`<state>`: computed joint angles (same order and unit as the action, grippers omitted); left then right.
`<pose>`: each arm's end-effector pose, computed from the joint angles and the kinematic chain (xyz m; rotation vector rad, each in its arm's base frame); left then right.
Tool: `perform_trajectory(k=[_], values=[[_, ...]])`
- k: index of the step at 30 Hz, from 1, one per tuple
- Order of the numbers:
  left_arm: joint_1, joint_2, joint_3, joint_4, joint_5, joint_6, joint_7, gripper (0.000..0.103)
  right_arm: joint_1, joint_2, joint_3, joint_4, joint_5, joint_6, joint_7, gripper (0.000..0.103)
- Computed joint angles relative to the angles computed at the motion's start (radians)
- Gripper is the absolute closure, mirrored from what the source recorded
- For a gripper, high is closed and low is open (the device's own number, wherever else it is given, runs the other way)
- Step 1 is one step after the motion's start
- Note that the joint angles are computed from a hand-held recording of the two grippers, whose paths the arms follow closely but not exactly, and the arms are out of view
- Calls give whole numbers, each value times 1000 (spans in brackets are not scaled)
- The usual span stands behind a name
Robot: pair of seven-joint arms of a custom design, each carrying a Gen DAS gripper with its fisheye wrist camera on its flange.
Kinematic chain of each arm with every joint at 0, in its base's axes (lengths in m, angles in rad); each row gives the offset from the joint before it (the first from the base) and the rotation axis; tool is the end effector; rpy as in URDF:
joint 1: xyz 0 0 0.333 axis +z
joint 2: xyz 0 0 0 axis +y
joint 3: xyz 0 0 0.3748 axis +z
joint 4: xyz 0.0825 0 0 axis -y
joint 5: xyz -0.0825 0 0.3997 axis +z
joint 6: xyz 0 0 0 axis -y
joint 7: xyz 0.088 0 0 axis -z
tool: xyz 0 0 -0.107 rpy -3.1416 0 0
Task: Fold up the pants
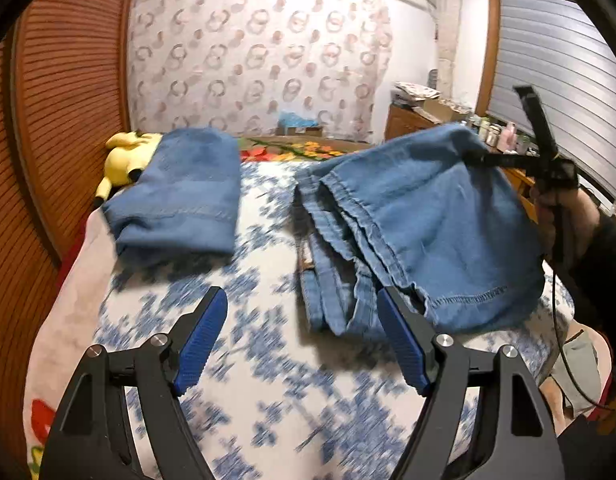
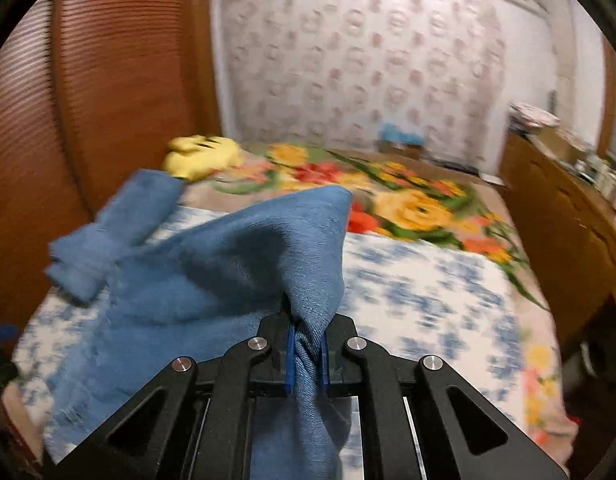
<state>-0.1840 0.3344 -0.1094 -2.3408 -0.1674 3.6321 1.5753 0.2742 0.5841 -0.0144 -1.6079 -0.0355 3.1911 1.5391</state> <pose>0.5729 -0.1464 0.3499 -1.6260 1.7703 -1.0149 0.7581 0.2079 0.4507 -1.8369 1.3061 -0.7863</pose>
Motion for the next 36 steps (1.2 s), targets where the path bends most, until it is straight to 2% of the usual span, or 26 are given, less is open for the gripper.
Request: perform_trajectory(k=[1,3,4,5,7,9,11,14,15,16,19,21,24,25,28,31,36], values=[[3,6,-7,14,12,-5,-3,25,-12,1,0,1,36,-14,-20,94],[15,23,-25,49,47,-17,-15,25,-98,9,75,14,32,-65,-11,93],[14,31,-28,67,58,-27,-18,25,-144,15,125,15,42,-74,-36,91],[9,37,-28,81,61,-36,-19,25,-164,18,144,10,50,-73,-57,86],[8,57,-40,119,89,-53,-24,25,-142,15,102,-5,48,-80,-56,78],[1,74,-44,150,108,-68,-23,25,-138,8,93,-22,52,-82,-60,71],[-23,82,-37,166,105,-79,-18,25,-167,-4,127,-58,62,-68,-83,57],[-43,103,-35,198,110,-104,-14,25,-212,-37,175,-126,82,-65,-115,48],[-49,108,-34,204,111,-109,-12,25,-227,-52,195,-149,78,-65,-115,47],[-63,112,-26,208,104,-112,-9,25,-277,-61,250,-178,102,-54,-159,47],[-85,130,-17,229,96,-134,-3,25,-362,-104,346,-261,146,-42,-207,46],[-102,140,-9,240,91,-146,0,25,-404,-119,395,-300,176,-36,-229,46],[-152,156,33,260,64,-169,19,25,-483,-139,485,-356,220,-15,-261,46],[-163,158,42,262,56,-173,22,25,-536,-136,542,-372,234,-4,-278,46],[-186,165,61,270,37,-186,26,25,-647,-146,663,-422,248,20,-296,46],[-199,170,73,275,28,-192,31,25,-708,-129,724,-433,231,16,-295,46],[-199,172,72,276,26,-203,29,25,-749,-125,771,-462,204,40,-273,46]])
